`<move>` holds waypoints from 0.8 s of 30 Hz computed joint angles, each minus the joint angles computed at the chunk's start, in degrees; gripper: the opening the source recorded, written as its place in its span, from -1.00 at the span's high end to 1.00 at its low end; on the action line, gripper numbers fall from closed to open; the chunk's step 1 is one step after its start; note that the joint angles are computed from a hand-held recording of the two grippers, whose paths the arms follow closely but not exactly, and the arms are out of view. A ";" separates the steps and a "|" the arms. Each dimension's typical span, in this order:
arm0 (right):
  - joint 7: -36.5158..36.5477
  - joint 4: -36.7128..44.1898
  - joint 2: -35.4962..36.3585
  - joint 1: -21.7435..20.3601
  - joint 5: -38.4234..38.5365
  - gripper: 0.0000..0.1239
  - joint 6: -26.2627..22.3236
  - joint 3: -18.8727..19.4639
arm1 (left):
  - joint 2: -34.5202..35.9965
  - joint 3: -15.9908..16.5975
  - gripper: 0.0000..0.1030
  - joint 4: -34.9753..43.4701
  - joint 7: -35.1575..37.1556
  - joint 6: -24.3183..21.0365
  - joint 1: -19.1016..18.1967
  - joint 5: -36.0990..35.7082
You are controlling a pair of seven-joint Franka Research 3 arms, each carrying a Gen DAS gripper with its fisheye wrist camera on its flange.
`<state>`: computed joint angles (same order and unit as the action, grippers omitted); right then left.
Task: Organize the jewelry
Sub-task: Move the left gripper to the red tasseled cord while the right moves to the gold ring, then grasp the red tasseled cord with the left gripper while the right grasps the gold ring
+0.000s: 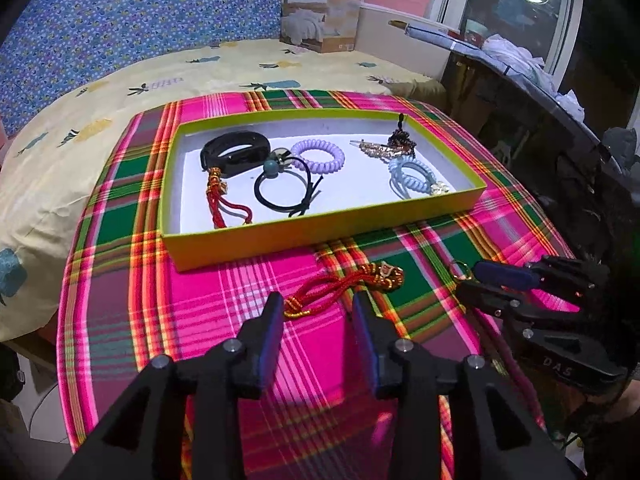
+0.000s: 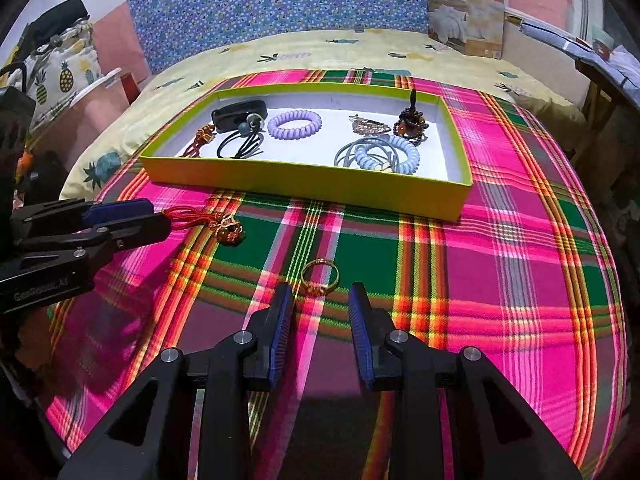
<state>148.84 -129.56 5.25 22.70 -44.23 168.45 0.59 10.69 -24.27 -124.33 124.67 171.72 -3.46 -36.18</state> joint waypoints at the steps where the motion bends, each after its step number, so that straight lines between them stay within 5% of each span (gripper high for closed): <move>1: -0.35 0.41 0.30 0.02 0.02 0.52 -0.22 0.04 | 0.34 0.35 0.22 0.19 -0.42 0.09 -0.27 0.77; 21: 1.03 1.75 1.01 0.92 -3.52 0.65 -1.60 -0.64 | 3.11 -3.98 0.08 2.27 4.23 0.01 3.59 3.20; 24: 1.61 1.00 0.43 0.60 -3.66 0.65 -1.05 -0.57 | 2.93 -2.14 0.25 1.95 1.88 0.51 1.87 5.70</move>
<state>150.45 -128.56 5.68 23.31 -47.89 167.40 0.02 13.63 -26.41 -122.38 126.55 172.22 -1.59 -30.48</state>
